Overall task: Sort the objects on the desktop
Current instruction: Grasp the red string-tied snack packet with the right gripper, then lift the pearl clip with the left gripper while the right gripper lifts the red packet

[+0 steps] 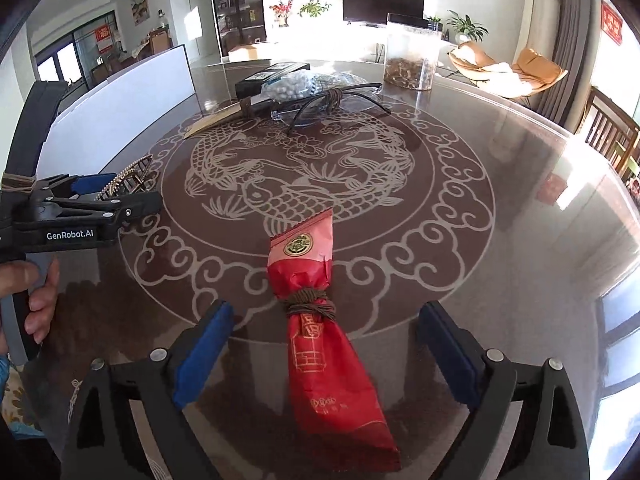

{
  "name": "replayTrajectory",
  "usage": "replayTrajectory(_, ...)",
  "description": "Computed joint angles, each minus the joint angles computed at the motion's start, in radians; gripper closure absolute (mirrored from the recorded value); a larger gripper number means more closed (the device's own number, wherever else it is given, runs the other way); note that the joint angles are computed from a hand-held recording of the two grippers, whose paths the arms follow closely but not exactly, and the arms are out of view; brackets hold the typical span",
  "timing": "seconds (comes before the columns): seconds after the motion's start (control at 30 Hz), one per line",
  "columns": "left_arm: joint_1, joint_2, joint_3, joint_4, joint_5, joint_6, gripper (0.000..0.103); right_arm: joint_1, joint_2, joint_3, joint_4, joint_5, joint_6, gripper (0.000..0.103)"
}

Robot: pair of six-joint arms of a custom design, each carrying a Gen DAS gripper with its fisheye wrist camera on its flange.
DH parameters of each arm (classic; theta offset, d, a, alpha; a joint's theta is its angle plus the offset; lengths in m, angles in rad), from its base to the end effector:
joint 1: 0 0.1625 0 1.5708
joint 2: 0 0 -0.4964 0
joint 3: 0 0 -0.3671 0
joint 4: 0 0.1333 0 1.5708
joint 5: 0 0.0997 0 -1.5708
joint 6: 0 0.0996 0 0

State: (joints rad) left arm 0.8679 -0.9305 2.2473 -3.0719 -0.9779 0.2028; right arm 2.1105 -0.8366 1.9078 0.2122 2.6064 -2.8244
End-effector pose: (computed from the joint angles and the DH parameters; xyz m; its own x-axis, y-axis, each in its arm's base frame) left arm -0.1803 -0.5051 0.1423 -0.5566 0.5997 -0.5750 0.7632 0.6424 -0.0689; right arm 0.2604 -0.3420 0.1318 -0.6884 0.2063 0.6953 -0.2927 0.7981 -0.5266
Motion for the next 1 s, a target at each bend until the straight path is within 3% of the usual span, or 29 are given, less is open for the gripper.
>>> replayTrajectory(0.1, -0.001, 0.003, -0.004, 0.01, -0.001, -0.002, 0.0, -0.002, 0.005, -0.005, -0.001, -0.01, -0.019, 0.0)
replayTrajectory(1.0, 0.0, 0.003, -0.008, 0.019, -0.005, -0.004, 0.0, -0.002, 0.006, -0.005, -0.003, -0.009, -0.021, 0.0)
